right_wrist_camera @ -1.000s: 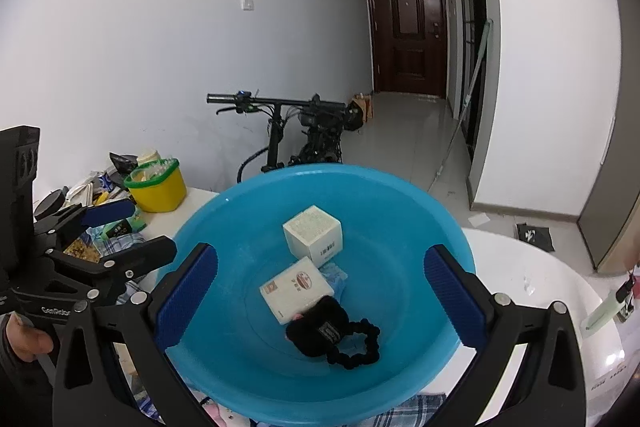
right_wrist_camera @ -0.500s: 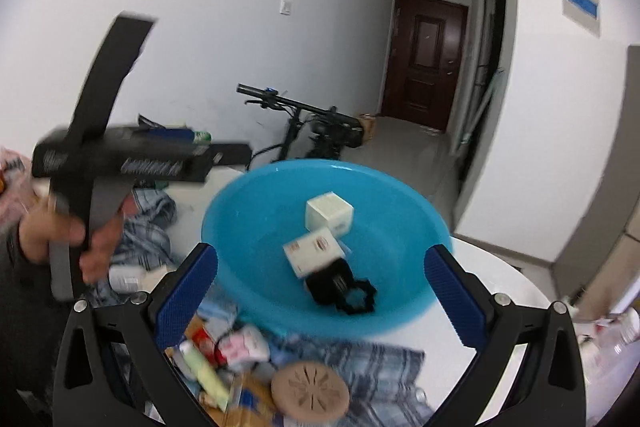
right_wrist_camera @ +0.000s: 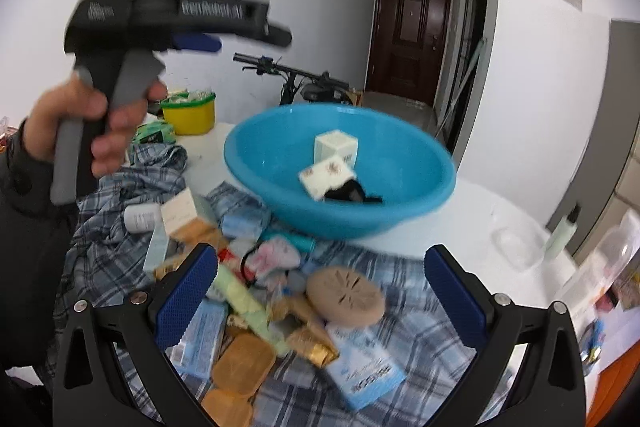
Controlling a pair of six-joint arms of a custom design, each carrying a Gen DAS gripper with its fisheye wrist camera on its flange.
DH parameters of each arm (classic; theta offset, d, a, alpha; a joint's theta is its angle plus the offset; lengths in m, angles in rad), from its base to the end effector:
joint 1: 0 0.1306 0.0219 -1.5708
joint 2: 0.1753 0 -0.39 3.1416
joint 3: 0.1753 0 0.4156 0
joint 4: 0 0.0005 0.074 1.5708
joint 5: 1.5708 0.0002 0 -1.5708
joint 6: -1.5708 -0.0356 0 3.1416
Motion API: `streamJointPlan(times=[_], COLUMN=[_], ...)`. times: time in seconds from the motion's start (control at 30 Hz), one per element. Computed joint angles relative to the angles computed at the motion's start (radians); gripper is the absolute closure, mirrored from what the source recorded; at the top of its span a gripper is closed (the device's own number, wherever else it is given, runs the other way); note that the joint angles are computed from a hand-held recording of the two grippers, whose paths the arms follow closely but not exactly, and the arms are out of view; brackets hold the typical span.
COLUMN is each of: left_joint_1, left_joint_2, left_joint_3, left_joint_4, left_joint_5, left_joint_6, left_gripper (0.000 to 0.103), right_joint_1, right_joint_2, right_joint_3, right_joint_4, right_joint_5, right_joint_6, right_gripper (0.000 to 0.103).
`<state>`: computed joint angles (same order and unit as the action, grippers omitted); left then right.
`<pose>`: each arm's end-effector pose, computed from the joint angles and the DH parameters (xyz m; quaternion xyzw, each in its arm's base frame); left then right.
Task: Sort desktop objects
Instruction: 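Move both tools back over the cluttered shirt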
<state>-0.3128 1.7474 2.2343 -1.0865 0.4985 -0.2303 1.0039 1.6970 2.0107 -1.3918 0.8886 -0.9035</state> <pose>0.5754 -0.2045 0.6316 0.3408 0.7948 -0.2366 0.4429 0.3344 0.4729 0.5462 0.0608 0.8798 -0.0616 0.4674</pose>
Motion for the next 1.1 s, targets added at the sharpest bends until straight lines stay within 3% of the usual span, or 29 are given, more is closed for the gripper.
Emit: streamJointPlan(times=[0.4, 0.57, 0.7, 0.77, 0.9, 1.0, 1.07, 1.1], left_joint_1=[-0.004, 0.013, 0.053, 0.076, 0.116, 0.141, 0.153, 0.159], left_joint_2=[-0.114, -0.229, -0.255, -0.256, -0.246, -0.232, -0.225, -0.222], left_joint_3=[-0.117, -0.29, -0.358, -0.385, -0.425, -0.455, -0.475, -0.487], left_joint_4=[0.046, 0.163, 0.152, 0.143, 0.128, 0.127, 0.142, 0.151], left_joint_5=[0.046, -0.048, -0.039, -0.036, -0.031, -0.036, -0.049, -0.051], left_joint_6=[-0.072, -0.169, -0.167, -0.15, -0.123, -0.113, -0.105, -0.1], left_gripper=[0.0, 0.0, 0.0, 0.0, 0.0, 0.0, 0.0, 0.0], right_joint_1=[-0.033, -0.049, -0.051, -0.053, -0.062, -0.065, -0.066, -0.067], right_joint_2=[-0.088, -0.083, -0.082, -0.091, -0.096, -0.104, -0.107, -0.11], right_joint_3=[-0.22, -0.24, -0.249, -0.262, -0.283, -0.303, -0.311, -0.318], right_joint_4=[0.193, 0.224, 0.238, 0.257, 0.295, 0.336, 0.344, 0.357], right_joint_5=[-0.116, -0.17, -0.177, -0.172, -0.196, -0.205, -0.209, -0.218], right_joint_6=[-0.084, -0.113, -0.129, -0.139, -0.129, -0.12, -0.127, -0.125], right_gripper=[0.0, 0.0, 0.002, 0.017, 0.027, 0.048, 0.068, 0.07])
